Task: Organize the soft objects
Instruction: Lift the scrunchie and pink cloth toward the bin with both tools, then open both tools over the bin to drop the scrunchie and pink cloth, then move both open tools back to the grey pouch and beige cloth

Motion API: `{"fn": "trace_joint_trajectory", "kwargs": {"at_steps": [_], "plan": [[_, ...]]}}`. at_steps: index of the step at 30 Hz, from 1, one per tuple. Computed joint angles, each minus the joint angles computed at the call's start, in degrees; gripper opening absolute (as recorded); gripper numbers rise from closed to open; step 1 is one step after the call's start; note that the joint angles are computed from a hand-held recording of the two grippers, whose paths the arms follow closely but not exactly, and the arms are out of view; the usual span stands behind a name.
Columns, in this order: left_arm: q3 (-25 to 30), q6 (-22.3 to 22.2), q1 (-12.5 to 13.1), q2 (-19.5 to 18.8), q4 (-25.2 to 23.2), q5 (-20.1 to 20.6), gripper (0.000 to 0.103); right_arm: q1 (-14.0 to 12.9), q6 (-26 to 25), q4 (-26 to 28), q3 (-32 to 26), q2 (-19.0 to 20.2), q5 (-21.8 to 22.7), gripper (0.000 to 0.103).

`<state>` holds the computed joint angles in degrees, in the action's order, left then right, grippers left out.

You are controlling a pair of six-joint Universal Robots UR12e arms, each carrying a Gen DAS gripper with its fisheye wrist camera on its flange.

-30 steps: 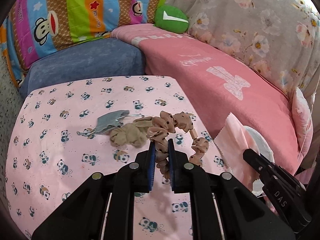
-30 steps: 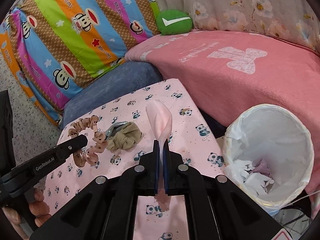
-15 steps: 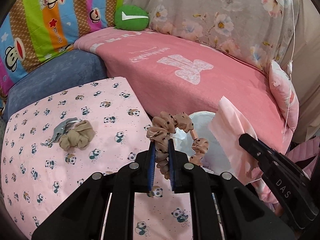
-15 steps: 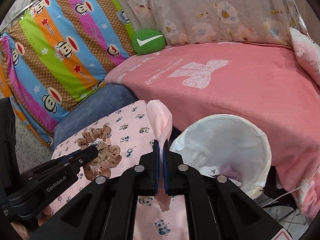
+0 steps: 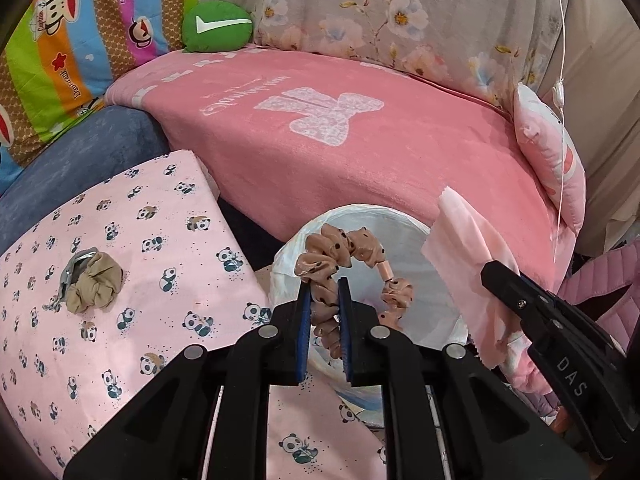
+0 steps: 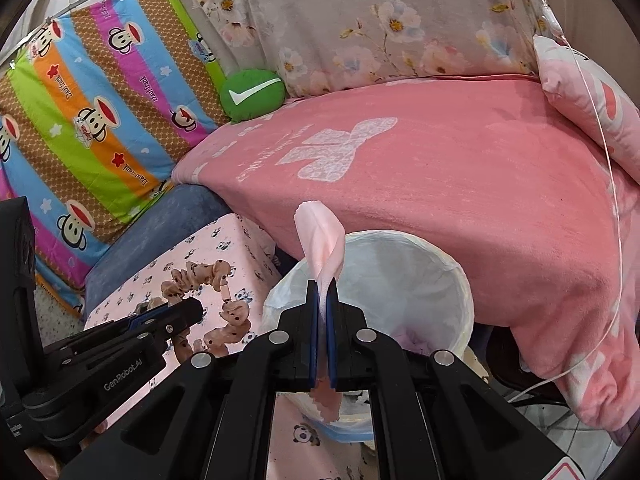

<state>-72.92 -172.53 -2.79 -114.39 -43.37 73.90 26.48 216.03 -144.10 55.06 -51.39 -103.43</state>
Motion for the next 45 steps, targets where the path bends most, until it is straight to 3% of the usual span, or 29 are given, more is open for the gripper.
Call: {"fn": "trace_joint_trajectory", "kwargs": {"at_steps": [7, 9, 11, 13, 19, 28, 37, 45], "plan": [[1.12, 0.39, -0.87, -0.79, -0.9, 0.41, 0.021, -0.89, 0.56, -0.26, 1.41, -0.57, 0.15, 0.006], [1.3, 0.05, -1.02, -0.92, -0.77, 0.88, 0.032, -1.1, 0.62, -0.44, 1.66, -0.65, 0.14, 0.008], [1.13, -0.31, -1.18, -0.9, 0.41, 1.59, 0.055, -1.04, 0.95, -0.75, 1.74, -0.62, -0.36, 0.011], [0.76, -0.62, -1.33, -0.76, 1.98, 2.66, 0.063, -1.06, 1.24, -0.73, 1.64, -0.51, -0.57, 0.011], [0.97, -1.64, -0.98, -0.75, 2.25, 2.82, 0.064, -0.96, 1.61, -1.27, 1.24, -0.23, -1.21, 0.024], [0.1, -3.55, 0.22, 0.05, 3.2, 2.5, 0.064, -0.32, -0.02, -0.63, -0.67, 0.58, -1.57, 0.033], [-1.85, -5.87, 2.2, 1.3, 4.32, 2.8, 0.066, 0.94, -2.08, 1.14, -3.95, 2.18, -0.81, 0.035], [-3.72, -8.69, 5.03, 2.16, 4.44, 4.52, 0.071, 2.59, -4.62, 4.76, -10.93, 6.05, 0.96, 0.035]]}}
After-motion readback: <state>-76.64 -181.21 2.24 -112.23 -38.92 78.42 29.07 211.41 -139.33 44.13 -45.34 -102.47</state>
